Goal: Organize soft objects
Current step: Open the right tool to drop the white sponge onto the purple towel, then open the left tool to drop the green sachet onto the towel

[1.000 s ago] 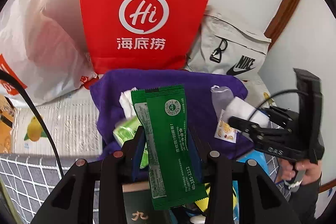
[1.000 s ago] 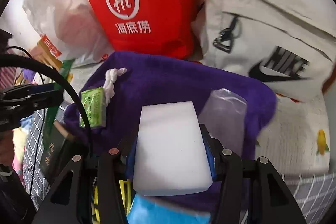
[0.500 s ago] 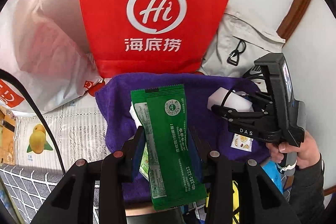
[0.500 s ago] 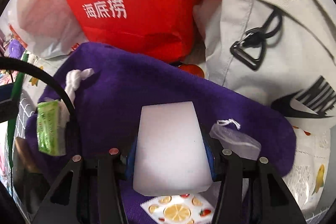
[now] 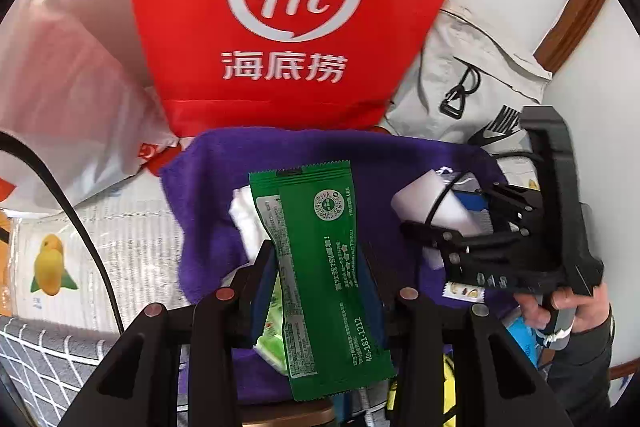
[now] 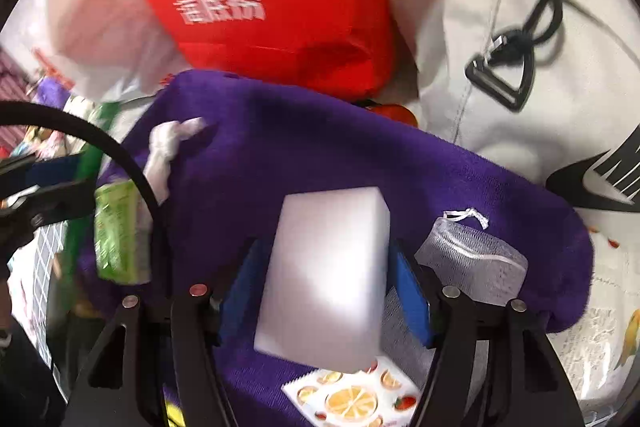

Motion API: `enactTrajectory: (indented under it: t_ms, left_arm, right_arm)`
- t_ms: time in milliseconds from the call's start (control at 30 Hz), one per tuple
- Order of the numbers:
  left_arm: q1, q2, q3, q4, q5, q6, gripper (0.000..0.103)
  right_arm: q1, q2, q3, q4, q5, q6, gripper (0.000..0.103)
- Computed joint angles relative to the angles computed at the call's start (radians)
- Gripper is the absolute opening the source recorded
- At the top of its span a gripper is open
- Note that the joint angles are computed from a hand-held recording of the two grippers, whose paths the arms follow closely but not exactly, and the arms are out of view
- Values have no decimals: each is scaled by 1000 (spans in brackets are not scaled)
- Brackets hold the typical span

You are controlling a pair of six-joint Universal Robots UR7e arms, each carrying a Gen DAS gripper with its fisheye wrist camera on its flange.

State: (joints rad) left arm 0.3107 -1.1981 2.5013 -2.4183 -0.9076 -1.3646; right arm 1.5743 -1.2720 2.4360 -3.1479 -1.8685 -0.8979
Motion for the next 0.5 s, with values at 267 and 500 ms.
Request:
enactTrajectory:
  t_ms: [267,500]
  left_arm:
    - [75,90,-76,-1,-2,74,38]
    - [165,186,-136,-32,-15,152,38]
  right_arm:
    - [1,-88,134,-247,7,-147,78]
    - [-130,-414,267,-160,162,-215,78]
